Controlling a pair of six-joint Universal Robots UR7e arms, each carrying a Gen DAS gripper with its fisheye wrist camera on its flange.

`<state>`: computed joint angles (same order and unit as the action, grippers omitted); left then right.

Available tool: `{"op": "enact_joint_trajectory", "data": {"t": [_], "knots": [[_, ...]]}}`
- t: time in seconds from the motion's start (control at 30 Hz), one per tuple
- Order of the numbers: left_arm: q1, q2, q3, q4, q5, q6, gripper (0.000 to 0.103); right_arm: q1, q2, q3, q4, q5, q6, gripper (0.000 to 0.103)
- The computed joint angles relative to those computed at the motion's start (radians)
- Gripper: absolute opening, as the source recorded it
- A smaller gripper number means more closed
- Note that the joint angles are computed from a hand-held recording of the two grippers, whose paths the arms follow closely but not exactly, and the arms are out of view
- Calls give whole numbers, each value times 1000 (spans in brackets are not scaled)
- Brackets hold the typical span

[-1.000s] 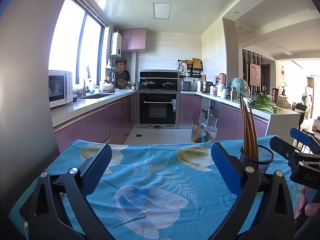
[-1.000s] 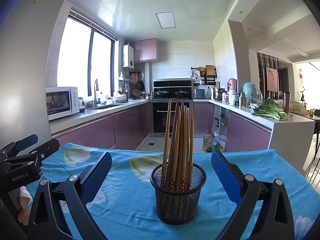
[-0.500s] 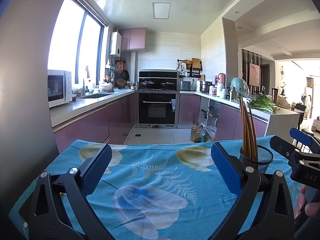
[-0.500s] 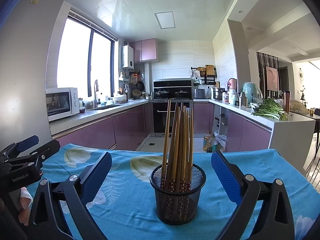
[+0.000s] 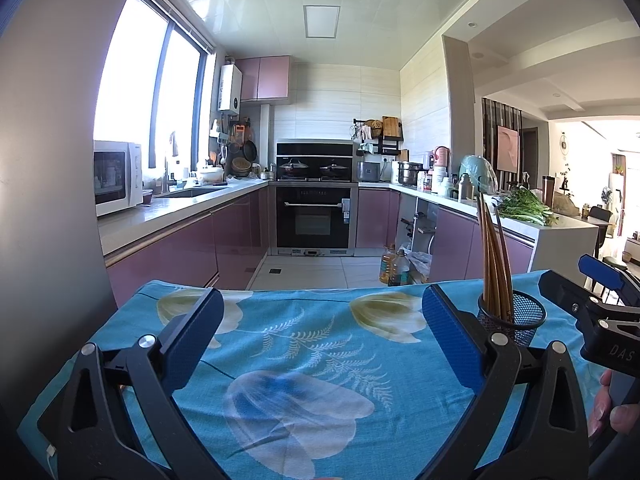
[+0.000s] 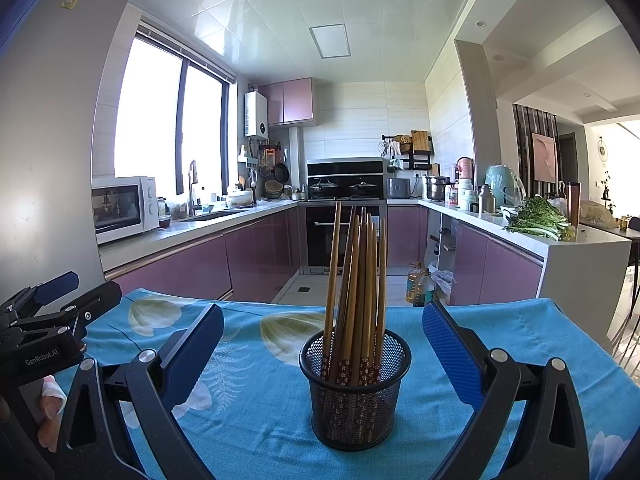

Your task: Organize utensils

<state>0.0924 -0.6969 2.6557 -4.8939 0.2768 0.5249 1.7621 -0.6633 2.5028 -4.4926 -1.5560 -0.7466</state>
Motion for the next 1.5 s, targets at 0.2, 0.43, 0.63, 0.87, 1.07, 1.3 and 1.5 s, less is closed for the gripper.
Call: {"op": "enact_joint_trajectory", "data": {"t": [0.2,0.43,0.63,0.87,1.07,1.3,1.5], "knots": [[0,1,0,2,1,-3,98,-1,-1,0,2,1,0,96],[1,1,-2,7,-1,-6,98,1,-4,-1,6,0,2,96],[0,0,-2,6,0,-5,98,0,-4,0,5,2,3,96],[0,-1,-3,2,0,0,98,1,-5,-1,8,0,3,96],[-1,-1,-4,5,1,1,98,3,-6,-2,9,-3,6,96],[-1,-3,-6,4,0,4,98,4,-5,-2,9,-4,8,96],[-2,-4,-6,2,1,7,98,4,-6,-2,11,-3,9,96]]}}
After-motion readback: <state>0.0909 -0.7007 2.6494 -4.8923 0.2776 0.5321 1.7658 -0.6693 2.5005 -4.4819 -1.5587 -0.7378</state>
